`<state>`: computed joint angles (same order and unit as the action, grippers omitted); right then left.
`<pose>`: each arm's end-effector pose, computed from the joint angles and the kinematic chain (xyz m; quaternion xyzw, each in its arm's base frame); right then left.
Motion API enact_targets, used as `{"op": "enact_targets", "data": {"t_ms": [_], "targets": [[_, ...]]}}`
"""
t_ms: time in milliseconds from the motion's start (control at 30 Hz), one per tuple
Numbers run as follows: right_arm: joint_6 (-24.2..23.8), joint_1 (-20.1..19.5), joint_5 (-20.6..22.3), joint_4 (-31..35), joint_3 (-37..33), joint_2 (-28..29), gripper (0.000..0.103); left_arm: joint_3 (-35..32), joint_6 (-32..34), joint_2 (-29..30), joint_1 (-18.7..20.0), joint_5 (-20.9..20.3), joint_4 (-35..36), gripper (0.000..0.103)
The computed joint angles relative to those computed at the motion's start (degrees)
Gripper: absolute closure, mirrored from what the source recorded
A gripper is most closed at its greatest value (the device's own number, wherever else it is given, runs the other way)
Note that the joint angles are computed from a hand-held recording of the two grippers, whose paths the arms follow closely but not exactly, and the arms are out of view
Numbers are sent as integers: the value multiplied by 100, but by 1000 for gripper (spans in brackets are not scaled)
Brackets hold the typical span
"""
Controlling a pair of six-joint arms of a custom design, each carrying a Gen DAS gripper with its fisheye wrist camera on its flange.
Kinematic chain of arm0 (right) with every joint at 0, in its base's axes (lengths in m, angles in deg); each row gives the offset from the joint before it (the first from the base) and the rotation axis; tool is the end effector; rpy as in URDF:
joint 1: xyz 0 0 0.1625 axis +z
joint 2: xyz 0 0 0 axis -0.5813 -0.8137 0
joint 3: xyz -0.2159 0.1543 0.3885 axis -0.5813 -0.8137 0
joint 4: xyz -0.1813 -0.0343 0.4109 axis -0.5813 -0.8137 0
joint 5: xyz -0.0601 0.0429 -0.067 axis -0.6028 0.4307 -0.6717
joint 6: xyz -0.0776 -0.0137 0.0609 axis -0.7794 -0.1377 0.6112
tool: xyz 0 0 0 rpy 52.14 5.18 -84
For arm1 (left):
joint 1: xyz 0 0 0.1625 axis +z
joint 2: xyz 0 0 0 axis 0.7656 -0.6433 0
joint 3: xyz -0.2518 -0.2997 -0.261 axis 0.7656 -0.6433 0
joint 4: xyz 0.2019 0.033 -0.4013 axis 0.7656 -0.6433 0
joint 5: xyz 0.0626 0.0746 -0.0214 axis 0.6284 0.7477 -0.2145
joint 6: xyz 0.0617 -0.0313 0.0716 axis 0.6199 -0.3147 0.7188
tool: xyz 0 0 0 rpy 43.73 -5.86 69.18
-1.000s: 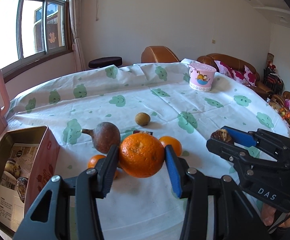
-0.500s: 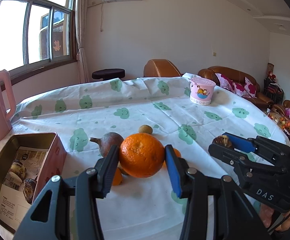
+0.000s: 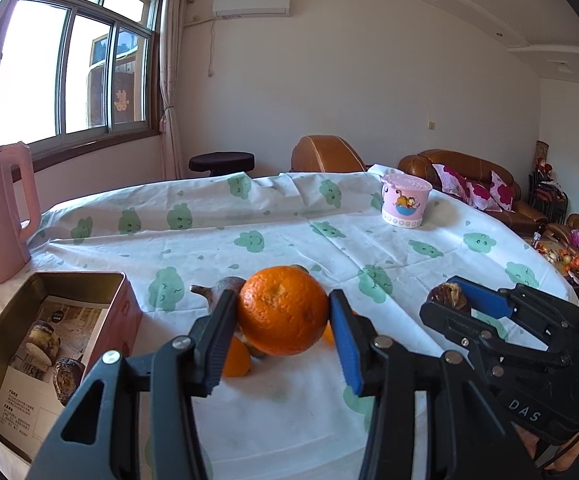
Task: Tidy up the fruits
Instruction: 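Lift the orange with the left gripper while the right carries the snake fruit toward the tin box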
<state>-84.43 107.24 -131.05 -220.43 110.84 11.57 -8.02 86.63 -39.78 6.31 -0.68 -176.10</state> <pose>-0.0859 -0.7638 0.1902 0.3607 -0.8011 0.4324 0.2028 -0.2657 -0.7579 -0.1303 0.2430 0.8046 -0.4679 0.2731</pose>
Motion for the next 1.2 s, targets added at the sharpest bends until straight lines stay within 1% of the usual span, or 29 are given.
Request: {"op": "enact_targets", "data": {"t_ms": [167, 433, 667, 933, 1200], "targets": [[34, -41, 162, -64, 22, -12, 64, 21, 32, 0, -3, -14, -111, 55], [17, -159, 685, -344, 190, -63, 64, 50, 89, 1, -6, -30, -284, 55], [62, -216, 921, -436, 228, -82, 64, 61, 174, 18, -16, -32, -476, 55], [153, -261, 1089, -498, 244, -95, 64, 56, 428, 75, -57, -18, -864, 55], [152, -322, 1329, -703, 316, -94, 64, 25, 917, 186, -128, -11, -1569, 55]]}}
